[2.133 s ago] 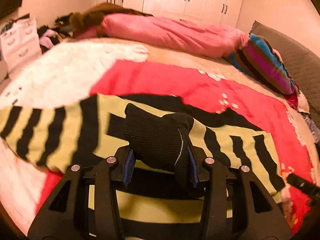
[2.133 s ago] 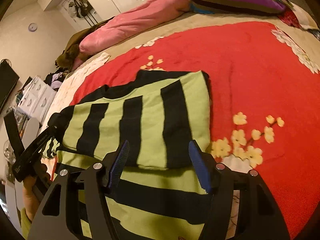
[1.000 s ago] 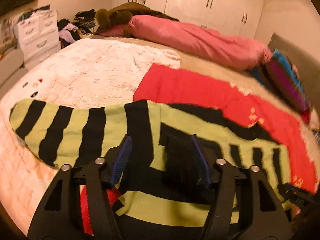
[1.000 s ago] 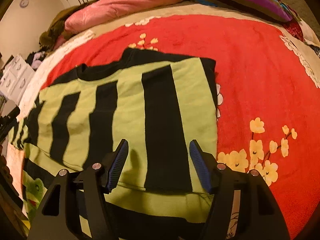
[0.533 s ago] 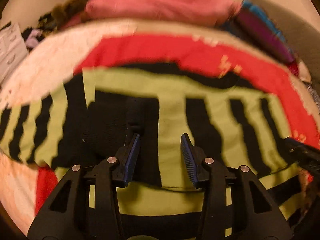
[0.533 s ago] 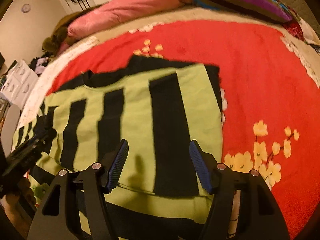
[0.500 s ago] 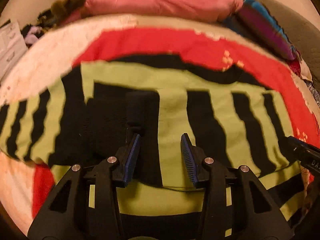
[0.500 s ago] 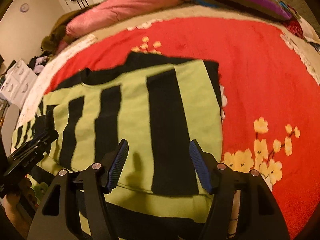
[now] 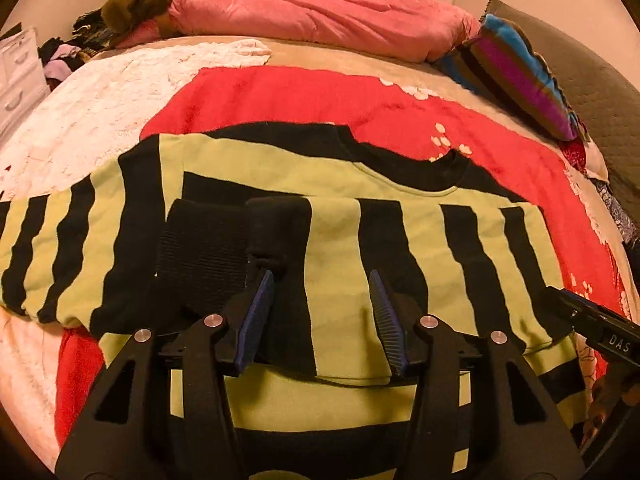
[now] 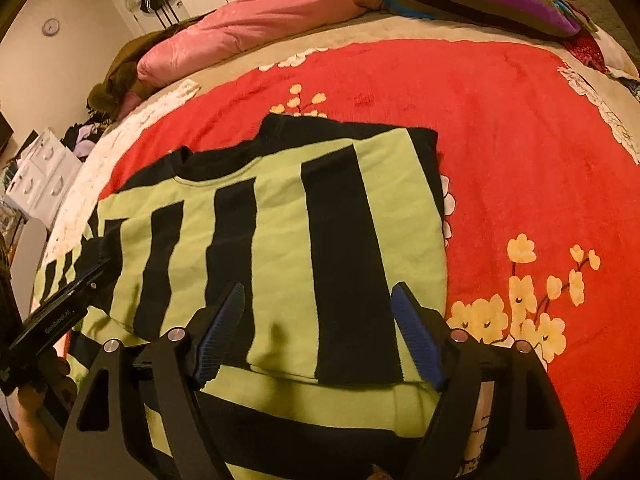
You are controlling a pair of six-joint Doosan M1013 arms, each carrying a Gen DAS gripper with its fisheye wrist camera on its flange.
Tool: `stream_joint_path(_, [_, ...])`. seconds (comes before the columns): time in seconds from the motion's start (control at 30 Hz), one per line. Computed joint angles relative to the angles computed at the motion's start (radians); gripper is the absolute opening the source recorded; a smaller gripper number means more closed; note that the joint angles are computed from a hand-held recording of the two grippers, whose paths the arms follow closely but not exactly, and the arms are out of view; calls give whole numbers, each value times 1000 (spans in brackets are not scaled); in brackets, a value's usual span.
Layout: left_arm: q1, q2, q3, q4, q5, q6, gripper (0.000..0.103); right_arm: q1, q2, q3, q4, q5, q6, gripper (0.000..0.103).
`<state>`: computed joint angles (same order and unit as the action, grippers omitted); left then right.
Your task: Fold small clothes
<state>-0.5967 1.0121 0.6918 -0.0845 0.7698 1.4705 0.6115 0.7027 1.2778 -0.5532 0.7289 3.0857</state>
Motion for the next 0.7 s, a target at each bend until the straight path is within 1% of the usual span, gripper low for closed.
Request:
stream_joint_path(0.07, [2,-8,11,-15,-13,5,47,1,-4,1,-12,0,16,78])
stream_joint_path(0.1, [3,-12,17,-23,-21,6,48,4,-7,3,-25,0,30,86])
stream_joint_path(0.13, [2,-11,15,-24,-20,5,49,5,-8,3,-37,2,44,89])
stream_joint_path(0.2, [1,-16,20,-22,-24,6,51,7,-12,3,-56,-3,60,89])
stream_joint_path(0.27, [3,-27,36,-36,-44,13,57,9,-14,0,-60,-1,60,89])
stream_joint_path(0.3, [3,-31,41,-33,-51,9,59,10,-14,-3,-67,1,65,93])
stream_joint_path(0.33, [0,-36,46,-7,-60,-10,66,11,-14,-5,-75,3,72,97])
stream_joint_path(0.4, [-1,-47,62,40,-83,-39,68,13,-15,-10,-88,7,81,97])
stream_joint_path(0.5, [5,-55,71,56,-94,-77,70,15,-16,-18,-94,12,82,97])
stream_joint_path(0.63, [12,-71,87,113,-105,-163,72,16,-17,-32,-100,16,65,97])
stream_joint_path(0.7, [17,-81,99,109,-115,-188,74,17,-17,-38,-107,16,66,97])
